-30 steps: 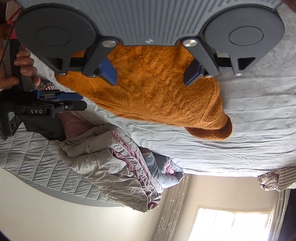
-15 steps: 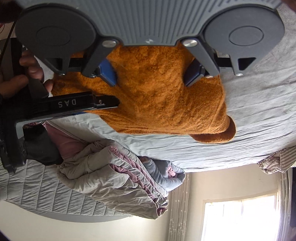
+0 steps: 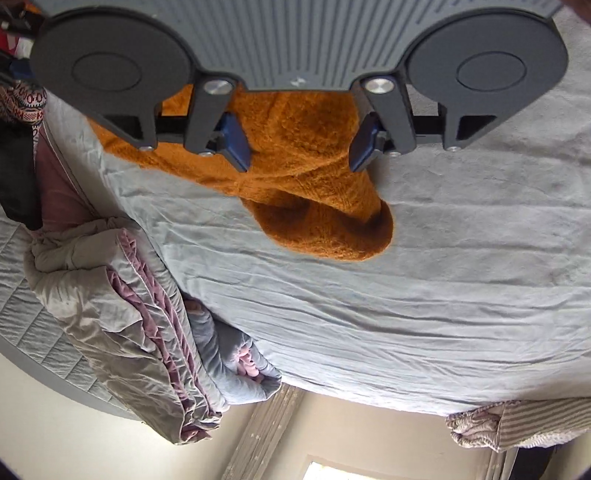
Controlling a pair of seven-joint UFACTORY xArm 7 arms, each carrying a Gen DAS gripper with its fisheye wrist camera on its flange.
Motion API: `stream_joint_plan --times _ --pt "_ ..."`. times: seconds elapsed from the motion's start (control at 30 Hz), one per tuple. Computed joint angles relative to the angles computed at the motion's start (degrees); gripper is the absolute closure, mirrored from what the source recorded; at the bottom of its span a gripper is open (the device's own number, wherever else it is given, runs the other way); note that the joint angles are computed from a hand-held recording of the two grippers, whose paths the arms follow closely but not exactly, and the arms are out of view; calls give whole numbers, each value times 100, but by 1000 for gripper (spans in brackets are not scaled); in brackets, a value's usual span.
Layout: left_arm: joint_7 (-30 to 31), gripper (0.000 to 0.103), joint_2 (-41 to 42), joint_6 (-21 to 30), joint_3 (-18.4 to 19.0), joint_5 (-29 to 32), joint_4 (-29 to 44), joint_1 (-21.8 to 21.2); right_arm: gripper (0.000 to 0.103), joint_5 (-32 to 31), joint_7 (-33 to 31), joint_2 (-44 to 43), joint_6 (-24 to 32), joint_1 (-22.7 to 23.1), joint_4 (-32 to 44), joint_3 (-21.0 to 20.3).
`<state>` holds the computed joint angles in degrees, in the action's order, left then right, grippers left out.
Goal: Fold small clothes
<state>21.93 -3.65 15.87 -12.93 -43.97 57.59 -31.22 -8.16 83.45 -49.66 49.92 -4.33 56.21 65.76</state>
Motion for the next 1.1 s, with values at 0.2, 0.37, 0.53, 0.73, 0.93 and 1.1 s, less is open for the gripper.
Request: stream_joint_plan --times 0.2,0.37,0.53,0.73,0.93,1.1 --pt "-931 61 1495 632 471 619 1423 -170 40 -146 -76 -51 -228 -78 -359 327" --pt "966 90 1897 776 -199 -2027 2039 666 40 -69 518 -414 -700 435 -990 -2" --pt "-199 90 2009 -582 1291 -649 2023 -798 41 -271 686 -301 -776 544 -1023 -98" --pt "-290 75 1423 -77 211 -352 1509 505 42 -465 679 -121 -552 667 -883 -268" --pt "851 38 169 21 -2155 -1302 531 2720 39 -698 561 -48 -210 537 -532 -336" --pt "1976 30 -1230 428 -1736 -2828 -468 2223 40 -691 519 107 -516 525 -626 -281"
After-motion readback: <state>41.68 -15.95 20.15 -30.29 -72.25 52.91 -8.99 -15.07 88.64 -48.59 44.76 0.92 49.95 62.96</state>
